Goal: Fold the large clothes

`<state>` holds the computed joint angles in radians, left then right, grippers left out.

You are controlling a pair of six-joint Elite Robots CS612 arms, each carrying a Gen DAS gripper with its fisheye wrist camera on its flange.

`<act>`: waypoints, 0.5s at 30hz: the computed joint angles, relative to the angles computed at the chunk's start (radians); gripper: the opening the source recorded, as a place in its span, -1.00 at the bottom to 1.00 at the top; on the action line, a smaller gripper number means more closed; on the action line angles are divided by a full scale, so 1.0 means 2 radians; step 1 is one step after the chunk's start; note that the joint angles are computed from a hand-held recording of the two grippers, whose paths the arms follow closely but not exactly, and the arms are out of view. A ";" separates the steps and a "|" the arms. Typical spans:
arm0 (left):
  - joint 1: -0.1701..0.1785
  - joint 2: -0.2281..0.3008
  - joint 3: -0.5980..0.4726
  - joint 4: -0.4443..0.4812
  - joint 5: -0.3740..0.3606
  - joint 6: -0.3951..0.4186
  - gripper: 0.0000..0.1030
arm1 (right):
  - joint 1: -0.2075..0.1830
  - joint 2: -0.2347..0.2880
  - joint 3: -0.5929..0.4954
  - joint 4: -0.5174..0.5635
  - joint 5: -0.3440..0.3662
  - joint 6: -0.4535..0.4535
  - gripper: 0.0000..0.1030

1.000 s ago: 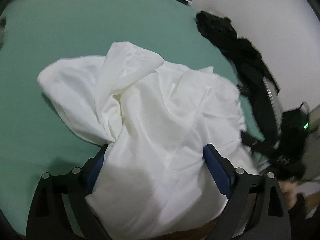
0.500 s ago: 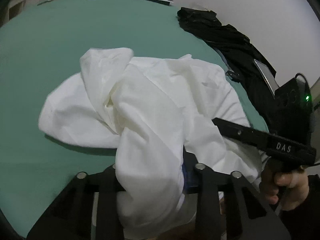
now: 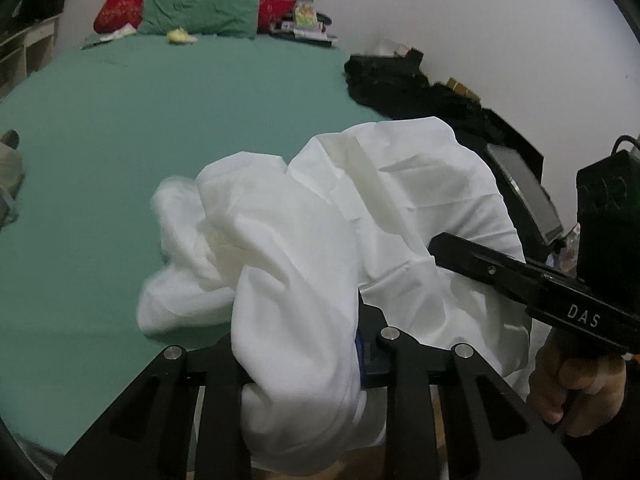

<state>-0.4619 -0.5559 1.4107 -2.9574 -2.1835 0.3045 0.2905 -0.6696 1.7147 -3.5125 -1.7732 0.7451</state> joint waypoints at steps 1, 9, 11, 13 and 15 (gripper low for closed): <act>0.002 -0.002 0.002 -0.006 -0.003 -0.003 -0.48 | 0.002 -0.001 -0.002 -0.001 -0.004 -0.004 -0.54; 0.025 -0.012 0.001 -0.054 -0.026 -0.033 -0.49 | 0.020 -0.008 -0.043 0.011 -0.022 -0.050 -0.54; 0.032 -0.012 -0.004 -0.063 -0.029 -0.041 -0.49 | 0.023 -0.007 -0.058 0.016 -0.023 -0.063 -0.54; 0.039 -0.013 -0.010 -0.069 -0.033 -0.048 -0.49 | 0.025 -0.004 -0.075 0.021 -0.022 -0.076 -0.54; 0.046 -0.014 -0.019 -0.072 -0.033 -0.048 -0.49 | 0.027 0.000 -0.094 0.025 -0.018 -0.090 -0.54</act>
<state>-0.3693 -0.5837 1.3731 -3.1020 -2.2495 0.2091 0.3453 -0.6702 1.5260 -3.4634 -1.8097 0.5651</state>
